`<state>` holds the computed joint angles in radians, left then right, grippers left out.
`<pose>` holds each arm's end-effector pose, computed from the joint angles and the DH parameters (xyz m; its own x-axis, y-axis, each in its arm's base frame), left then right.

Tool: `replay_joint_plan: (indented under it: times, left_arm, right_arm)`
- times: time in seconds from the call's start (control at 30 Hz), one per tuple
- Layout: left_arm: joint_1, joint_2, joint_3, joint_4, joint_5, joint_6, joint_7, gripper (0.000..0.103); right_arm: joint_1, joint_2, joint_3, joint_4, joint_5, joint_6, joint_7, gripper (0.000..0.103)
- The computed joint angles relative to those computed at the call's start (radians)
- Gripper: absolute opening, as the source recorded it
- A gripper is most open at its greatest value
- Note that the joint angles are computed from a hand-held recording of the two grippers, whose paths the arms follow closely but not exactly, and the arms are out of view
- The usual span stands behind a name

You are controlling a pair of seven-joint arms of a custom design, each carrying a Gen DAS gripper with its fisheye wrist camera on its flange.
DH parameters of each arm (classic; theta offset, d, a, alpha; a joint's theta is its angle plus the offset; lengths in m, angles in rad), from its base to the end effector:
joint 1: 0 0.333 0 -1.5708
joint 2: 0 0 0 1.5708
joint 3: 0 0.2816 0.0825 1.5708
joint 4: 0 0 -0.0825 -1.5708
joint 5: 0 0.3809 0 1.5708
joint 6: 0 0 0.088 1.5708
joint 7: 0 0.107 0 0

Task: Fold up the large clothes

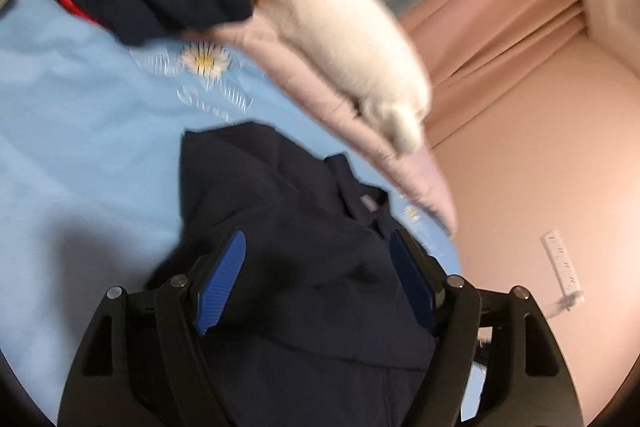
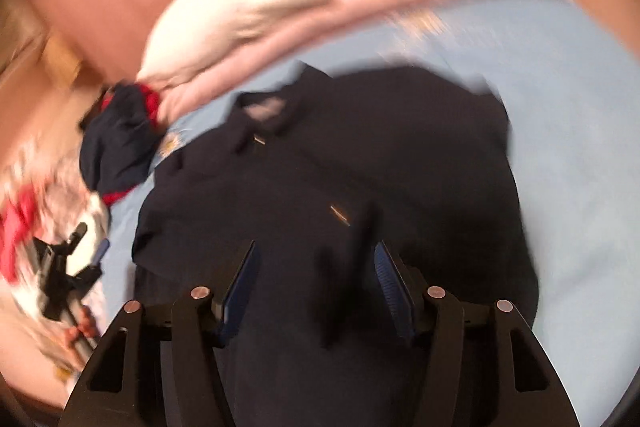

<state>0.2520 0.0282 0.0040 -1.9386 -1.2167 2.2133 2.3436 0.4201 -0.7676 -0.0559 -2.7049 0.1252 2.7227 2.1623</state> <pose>0.5819 0.1204 0.4789 -0.1402 -0.6990 0.7013 -0.7709 -0.3674 -0.5203 0.3637 0.1325 0.5191 -0.1251 -0.8473 -0.5161 -0.7678 0.4121 -0.4905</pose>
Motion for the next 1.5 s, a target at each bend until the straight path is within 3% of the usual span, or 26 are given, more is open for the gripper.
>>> replay_joint_plan:
  times: [0.07,0.13,0.17,0.2,0.27,0.37,0.4,0.47,0.53,0.57,0.63,0.67,0.73,0.8,0.83,0.93,1.0,1.03,1.1,1.2,1.3,1.37,1.43,1.5]
  left_arm:
    - [-0.015,0.072,-0.016,0.064,0.091,-0.004,-0.071,0.075]
    - [-0.034,0.117,-0.033,0.090,0.202,0.045,-0.168,0.073]
    - [-0.036,0.125,-0.038,0.085,0.234,0.076,-0.199,0.072]
    - [-0.035,0.125,-0.041,0.073,0.247,0.105,-0.215,0.071]
    - [-0.021,0.125,-0.046,0.054,0.233,0.141,-0.199,0.063]
    - [-0.023,0.120,-0.051,0.037,0.272,0.229,-0.196,0.054]
    - [-0.027,0.121,-0.052,0.034,0.294,0.261,-0.207,0.054]
    - [-0.031,0.133,-0.055,0.045,0.335,0.278,-0.226,0.054]
    - [-0.034,0.142,-0.058,0.054,0.382,0.284,-0.242,0.054]
    - [-0.036,0.139,-0.059,0.051,0.407,0.291,-0.244,0.054]
    - [-0.044,0.129,-0.060,0.040,0.458,0.317,-0.265,0.054]
    - [-0.047,0.110,-0.059,0.022,0.483,0.336,-0.270,0.055]
    - [-0.049,0.057,-0.061,-0.032,0.484,0.376,-0.222,0.056]
    - [-0.054,-0.022,-0.067,-0.103,0.393,0.393,-0.055,0.058]
    - [-0.065,-0.043,-0.063,-0.124,0.368,0.396,-0.003,0.062]
    - [-0.111,-0.093,-0.056,-0.184,0.333,0.402,0.121,0.066]
    - [-0.130,-0.070,-0.063,-0.194,0.442,0.433,0.049,0.066]
    - [-0.134,-0.053,-0.061,-0.187,0.484,0.427,0.009,0.066]
    - [-0.134,-0.008,-0.057,-0.163,0.566,0.397,-0.079,0.066]
    - [-0.149,-0.024,-0.067,-0.194,0.661,0.457,-0.118,0.067]
    - [-0.138,-0.060,-0.048,-0.181,0.587,0.344,-0.114,0.071]
    - [-0.124,-0.135,-0.022,-0.228,0.488,0.276,-0.088,0.087]
    - [-0.119,-0.233,0.021,-0.307,0.377,0.216,-0.031,0.097]
    - [-0.101,-0.341,0.067,-0.397,0.339,0.147,-0.010,0.101]
  right_arm:
    - [0.116,0.021,-0.115,-0.050,0.107,0.110,-0.067,0.060]
    - [0.195,0.074,-0.172,-0.042,0.182,0.181,-0.145,0.058]
    - [0.204,0.117,-0.173,-0.016,0.196,0.178,-0.167,0.041]
    - [0.178,0.154,-0.148,0.017,0.141,0.143,-0.131,0.011]
    - [0.095,0.220,-0.062,0.094,0.086,0.071,-0.118,0.010]
    - [0.046,0.196,-0.004,0.087,0.040,0.175,-0.131,0.003]
    - [0.039,0.183,0.003,0.079,0.026,0.229,-0.134,0.003]
    - [0.038,0.187,-0.003,0.091,0.008,0.245,-0.140,0.003]
    - [-0.043,0.251,0.056,0.151,-0.088,0.120,-0.078,0.003]
    - [-0.052,0.273,0.064,0.165,-0.081,0.065,-0.081,0.003]
    - [-0.059,0.290,0.067,0.165,-0.084,0.008,-0.063,0.003]
    - [-0.076,0.278,0.086,0.144,-0.103,0.027,-0.039,0.003]
    - [-0.148,0.246,0.155,0.139,-0.187,0.025,0.054,0.007]
    - [-0.222,0.208,0.233,0.144,-0.336,0.016,0.160,0.008]
    - [-0.221,0.196,0.239,0.138,-0.356,0.052,0.155,0.008]
    - [-0.113,0.237,0.164,0.142,-0.342,0.154,0.092,0.014]
    - [-0.099,0.304,0.167,0.186,-0.352,0.140,0.071,0.019]
    - [-0.121,0.336,0.191,0.209,-0.376,0.109,0.087,0.019]
    - [-0.119,0.390,0.184,0.237,-0.381,0.066,0.085,0.019]
    - [-0.116,0.381,0.163,0.199,-0.378,0.127,0.098,0.020]
    - [-0.084,0.343,0.144,0.169,-0.328,0.117,0.099,0.025]
    - [-0.052,0.254,0.136,0.113,-0.285,0.091,0.103,0.033]
    - [-0.009,0.172,0.113,0.062,-0.249,0.100,0.080,0.041]
    - [0.018,0.063,0.117,-0.005,-0.228,0.089,0.085,0.051]
